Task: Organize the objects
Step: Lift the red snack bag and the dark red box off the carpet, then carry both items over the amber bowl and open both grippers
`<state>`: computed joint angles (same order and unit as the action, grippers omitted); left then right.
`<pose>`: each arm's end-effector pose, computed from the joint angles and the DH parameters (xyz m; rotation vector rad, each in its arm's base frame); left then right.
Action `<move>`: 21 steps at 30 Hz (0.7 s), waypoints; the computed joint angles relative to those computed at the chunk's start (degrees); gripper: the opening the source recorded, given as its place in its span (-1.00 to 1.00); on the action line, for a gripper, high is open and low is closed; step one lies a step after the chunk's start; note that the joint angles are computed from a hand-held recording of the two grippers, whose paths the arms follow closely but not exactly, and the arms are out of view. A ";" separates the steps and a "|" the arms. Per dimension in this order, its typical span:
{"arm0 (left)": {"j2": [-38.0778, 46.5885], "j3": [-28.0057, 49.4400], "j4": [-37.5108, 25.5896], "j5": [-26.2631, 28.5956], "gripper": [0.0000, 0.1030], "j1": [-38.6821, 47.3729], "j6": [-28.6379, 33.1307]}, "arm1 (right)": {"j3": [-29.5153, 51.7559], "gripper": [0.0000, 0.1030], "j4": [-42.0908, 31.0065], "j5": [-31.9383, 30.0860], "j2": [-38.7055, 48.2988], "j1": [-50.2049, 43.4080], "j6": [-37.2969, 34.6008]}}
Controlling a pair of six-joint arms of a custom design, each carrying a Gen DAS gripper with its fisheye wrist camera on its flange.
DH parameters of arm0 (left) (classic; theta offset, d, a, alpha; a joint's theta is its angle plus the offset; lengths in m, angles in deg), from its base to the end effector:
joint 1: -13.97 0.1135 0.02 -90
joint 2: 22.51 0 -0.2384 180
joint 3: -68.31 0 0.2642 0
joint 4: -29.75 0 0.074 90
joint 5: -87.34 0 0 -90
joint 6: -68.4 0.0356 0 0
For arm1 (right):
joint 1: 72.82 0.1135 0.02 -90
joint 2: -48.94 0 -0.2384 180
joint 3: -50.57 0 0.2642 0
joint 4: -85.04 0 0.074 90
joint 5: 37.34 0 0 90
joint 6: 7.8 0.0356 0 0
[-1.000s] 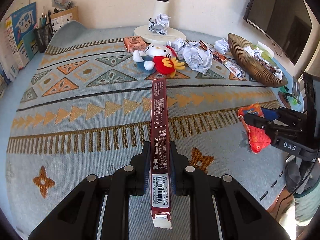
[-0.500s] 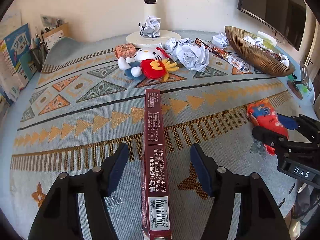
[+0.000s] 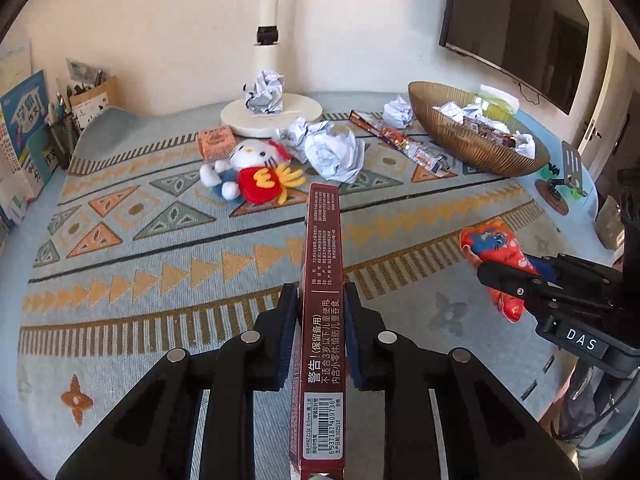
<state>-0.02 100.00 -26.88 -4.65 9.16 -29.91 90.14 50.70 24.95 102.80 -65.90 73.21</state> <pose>0.1343 -0.0101 0.1662 -0.0895 2.3973 -0.0654 0.2017 0.0412 0.1616 -0.5434 2.3032 0.5650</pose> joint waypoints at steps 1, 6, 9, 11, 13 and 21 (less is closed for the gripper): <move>1.79 2.06 0.63 -1.10 -0.63 -2.58 -1.23 | 1.46 -0.45 -1.79 -2.29 -0.96 -3.55 -1.23; 18.44 13.67 10.14 -1.19 -0.63 -10.83 -5.14 | 12.93 -0.45 -5.23 -10.06 2.56 -18.54 -5.04; 30.82 21.64 17.86 0.01 -0.63 -12.70 -6.20 | 20.64 -0.45 -2.38 -9.20 9.51 -22.06 -4.23; 39.05 27.12 22.36 1.54 -0.62 -13.16 -7.39 | 25.67 -0.45 0.21 -6.70 15.44 -22.08 -2.56; 47.65 33.06 25.77 2.63 -0.62 -13.73 -8.31 | 29.88 -0.45 3.17 -2.79 21.94 -21.32 -0.85; 70.50 48.00 38.12 3.78 0.75 -15.67 -5.72 | 47.55 -0.13 6.26 2.91 42.48 -17.01 3.16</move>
